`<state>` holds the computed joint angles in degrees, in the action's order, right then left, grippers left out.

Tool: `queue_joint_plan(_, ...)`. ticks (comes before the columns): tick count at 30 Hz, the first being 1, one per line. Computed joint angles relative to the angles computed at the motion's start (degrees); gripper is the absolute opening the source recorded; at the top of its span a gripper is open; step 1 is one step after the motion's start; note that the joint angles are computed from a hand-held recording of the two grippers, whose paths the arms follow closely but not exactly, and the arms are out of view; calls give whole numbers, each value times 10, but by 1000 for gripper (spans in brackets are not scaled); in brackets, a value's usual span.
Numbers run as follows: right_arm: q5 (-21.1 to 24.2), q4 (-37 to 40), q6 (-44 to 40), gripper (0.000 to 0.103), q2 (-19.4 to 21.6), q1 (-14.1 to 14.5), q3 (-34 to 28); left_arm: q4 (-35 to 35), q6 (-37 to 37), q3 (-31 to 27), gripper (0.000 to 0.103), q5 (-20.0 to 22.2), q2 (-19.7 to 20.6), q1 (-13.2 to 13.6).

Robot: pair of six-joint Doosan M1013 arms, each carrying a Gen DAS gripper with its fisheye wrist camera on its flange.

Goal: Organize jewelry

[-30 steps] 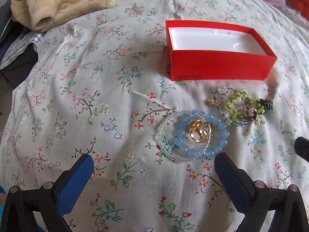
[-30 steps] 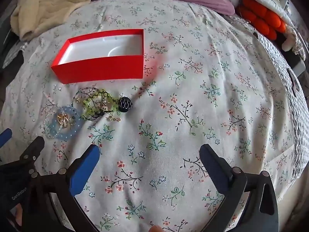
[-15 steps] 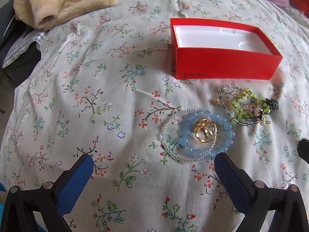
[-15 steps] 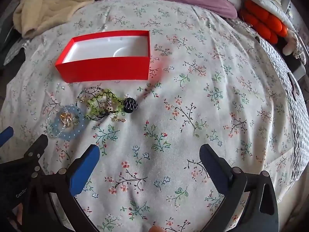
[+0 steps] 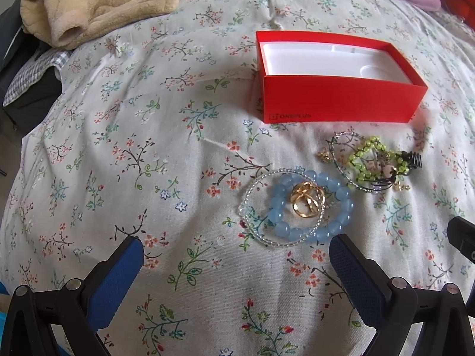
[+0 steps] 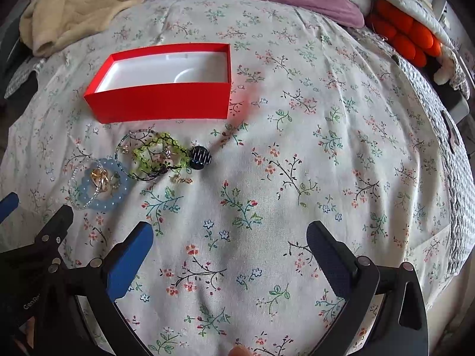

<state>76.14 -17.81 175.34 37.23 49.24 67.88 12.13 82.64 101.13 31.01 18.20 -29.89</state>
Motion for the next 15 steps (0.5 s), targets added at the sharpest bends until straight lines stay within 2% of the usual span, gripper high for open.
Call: queue_joint_plan(15, -4, 3, -1, 103, 1, -1, 0, -4, 3, 0, 103, -1, 0, 2)
